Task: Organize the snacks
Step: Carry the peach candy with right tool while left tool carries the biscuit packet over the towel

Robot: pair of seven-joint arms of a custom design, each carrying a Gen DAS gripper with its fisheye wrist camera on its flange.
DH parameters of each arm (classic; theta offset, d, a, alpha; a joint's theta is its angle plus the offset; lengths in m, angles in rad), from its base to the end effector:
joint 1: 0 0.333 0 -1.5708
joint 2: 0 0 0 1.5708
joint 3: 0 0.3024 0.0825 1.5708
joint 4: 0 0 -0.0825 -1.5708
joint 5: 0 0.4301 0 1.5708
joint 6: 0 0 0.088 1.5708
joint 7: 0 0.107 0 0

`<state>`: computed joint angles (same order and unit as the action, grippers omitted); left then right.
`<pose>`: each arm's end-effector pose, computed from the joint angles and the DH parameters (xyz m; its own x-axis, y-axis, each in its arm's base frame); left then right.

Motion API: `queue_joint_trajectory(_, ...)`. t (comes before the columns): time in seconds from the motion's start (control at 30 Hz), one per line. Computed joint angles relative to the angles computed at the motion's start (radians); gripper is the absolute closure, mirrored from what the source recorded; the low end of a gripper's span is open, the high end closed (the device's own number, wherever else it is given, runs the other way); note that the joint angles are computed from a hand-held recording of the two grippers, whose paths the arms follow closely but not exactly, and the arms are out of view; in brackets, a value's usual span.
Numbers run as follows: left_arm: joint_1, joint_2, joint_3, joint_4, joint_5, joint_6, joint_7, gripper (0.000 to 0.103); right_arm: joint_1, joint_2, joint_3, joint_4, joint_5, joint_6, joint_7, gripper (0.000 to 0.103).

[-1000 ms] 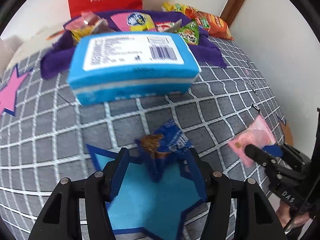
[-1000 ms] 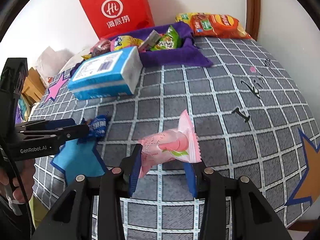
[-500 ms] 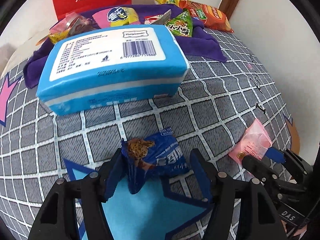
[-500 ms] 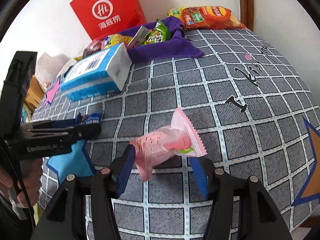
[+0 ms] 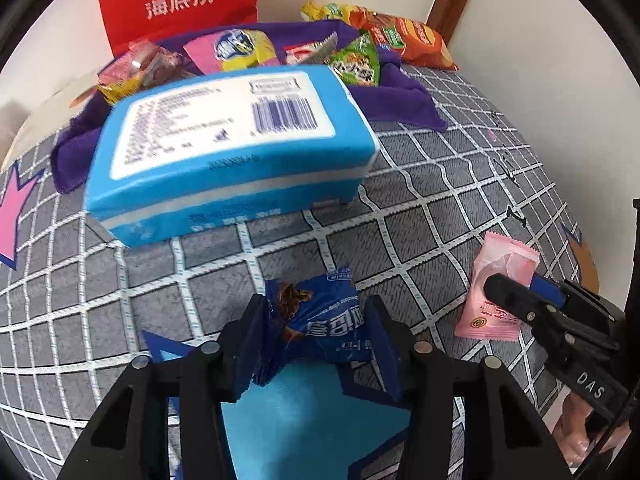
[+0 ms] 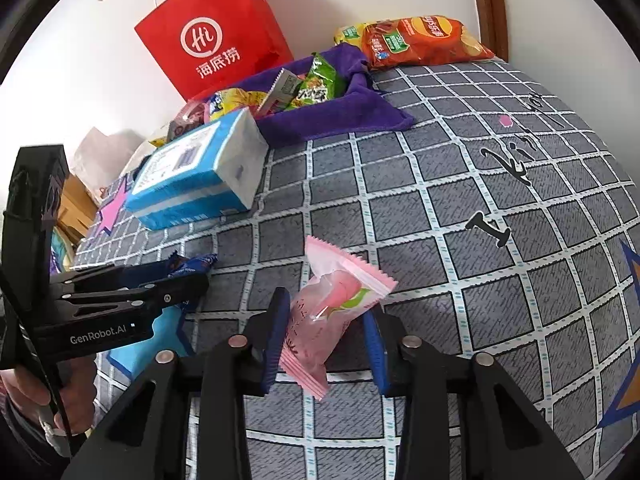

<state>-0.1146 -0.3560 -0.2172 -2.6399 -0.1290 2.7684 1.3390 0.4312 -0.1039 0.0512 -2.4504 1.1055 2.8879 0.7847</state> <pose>0.4558 -0.1473 0.3689 -0.0263 -0.9915 0.1272 -0.8957 -0.0331 -0.4435 0.4881 0.1966 0.3310 0.3429 -0.8714 -0.3508 -0.8298 -0.1060 -0.5478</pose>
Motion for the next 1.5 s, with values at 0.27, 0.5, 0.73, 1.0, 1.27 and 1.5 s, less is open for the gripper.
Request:
queue_joint_trajectory(0.27, -0.021, -0.093, 0.038, -0.046, -0.065, 0.008, 0.065, 0.06, 0.024, -0.044, 0.003, -0.017, -0.098, 0.035, 0.08, 0.074)
queue_joint_trajectory(0.5, -0.004, -0.164, 0.041, -0.067, -0.081, 0.005, 0.088, 0.06, 0.055, -0.091, -0.021, -0.029, -0.229, 0.066, 0.198, 0.074)
queue_joint_trajectory(0.73, 0.015, -0.231, 0.053, -0.07, -0.084, -0.007, 0.118, 0.06, 0.072, -0.119, -0.046, -0.022, -0.41, 0.083, 0.374, 0.074)
queue_joint_trajectory(1.0, 0.034, -0.281, 0.079, -0.06, -0.103, -0.005, 0.16, 0.06, 0.078, -0.127, -0.057, 0.011, -0.605, 0.085, 0.565, 0.074)
queue_joint_trajectory(1.27, 0.069, -0.309, 0.096, -0.055, -0.114, -0.01, 0.187, 0.06, 0.102, -0.098, -0.068, 0.079, -0.636, 0.059, 0.612, 0.073)
queue_joint_trajectory(1.5, 0.091, -0.292, 0.107, -0.03, -0.118, -0.011, 0.219, 0.06, 0.089, -0.072, -0.042, 0.128, -0.654, 0.063, 0.643, 0.073)
